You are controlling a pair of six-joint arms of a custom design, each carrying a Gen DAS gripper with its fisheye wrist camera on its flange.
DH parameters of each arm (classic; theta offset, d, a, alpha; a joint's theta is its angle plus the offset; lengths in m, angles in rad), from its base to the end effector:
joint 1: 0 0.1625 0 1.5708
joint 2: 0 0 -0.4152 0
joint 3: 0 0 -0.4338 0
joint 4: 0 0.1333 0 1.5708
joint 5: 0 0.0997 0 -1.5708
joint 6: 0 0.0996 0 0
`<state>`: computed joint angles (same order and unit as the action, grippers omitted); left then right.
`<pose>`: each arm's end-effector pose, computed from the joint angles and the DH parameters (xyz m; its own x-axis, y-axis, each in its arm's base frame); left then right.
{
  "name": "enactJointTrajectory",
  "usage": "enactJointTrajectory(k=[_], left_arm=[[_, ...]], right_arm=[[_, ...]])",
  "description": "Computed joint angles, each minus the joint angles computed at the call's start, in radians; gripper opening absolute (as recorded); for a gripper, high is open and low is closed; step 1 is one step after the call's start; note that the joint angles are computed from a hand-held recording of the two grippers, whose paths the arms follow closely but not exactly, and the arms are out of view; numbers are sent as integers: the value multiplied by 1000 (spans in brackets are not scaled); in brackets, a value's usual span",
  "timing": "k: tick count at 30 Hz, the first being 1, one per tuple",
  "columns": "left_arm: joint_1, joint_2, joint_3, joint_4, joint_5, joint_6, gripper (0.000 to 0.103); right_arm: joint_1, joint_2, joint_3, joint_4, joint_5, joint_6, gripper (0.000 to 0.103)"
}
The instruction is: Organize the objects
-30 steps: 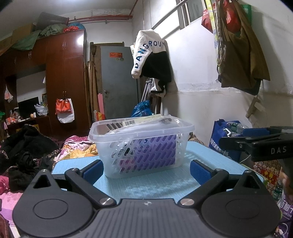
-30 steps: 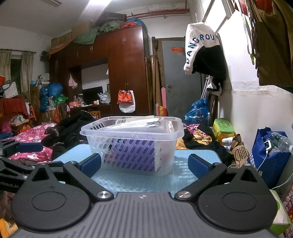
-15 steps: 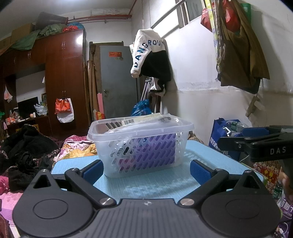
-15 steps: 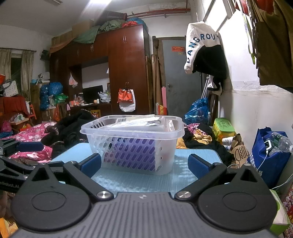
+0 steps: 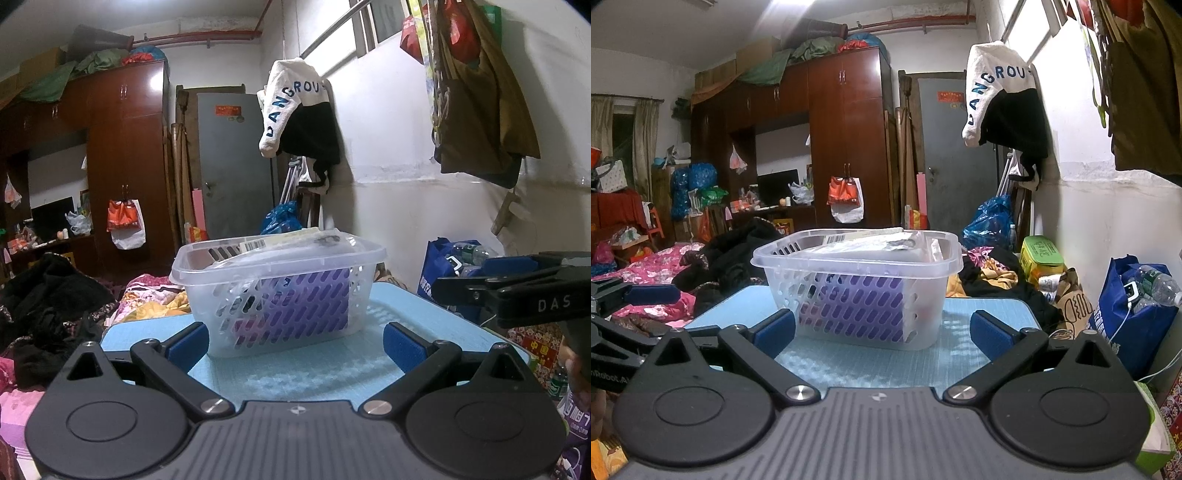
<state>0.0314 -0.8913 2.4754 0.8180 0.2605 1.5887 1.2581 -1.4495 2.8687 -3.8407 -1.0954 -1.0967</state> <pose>-0.1617 -0.2347 0.1081 -0.6608 -0.0161 -0.7503 0.7174 0.2802 -0.6378 0.0939 -0.2911 0.1624 -0.6150 -0.5829 0.5310 -0.7542 0.2385 -0.6117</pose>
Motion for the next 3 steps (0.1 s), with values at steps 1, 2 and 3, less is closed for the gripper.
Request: enactJointTrajectory(k=[1,2,3], left_arm=[[-2,-5,2,-5,2,5,101],[-3,-4,2,-5,1,1,101],[-3,0,3,2,0,-11,101]], right_arm=[[-6,7,0,-4,3,-5,103],[-8,7,1,-3,4,-9,103],[-11,7,2,0,4,-12,103]])
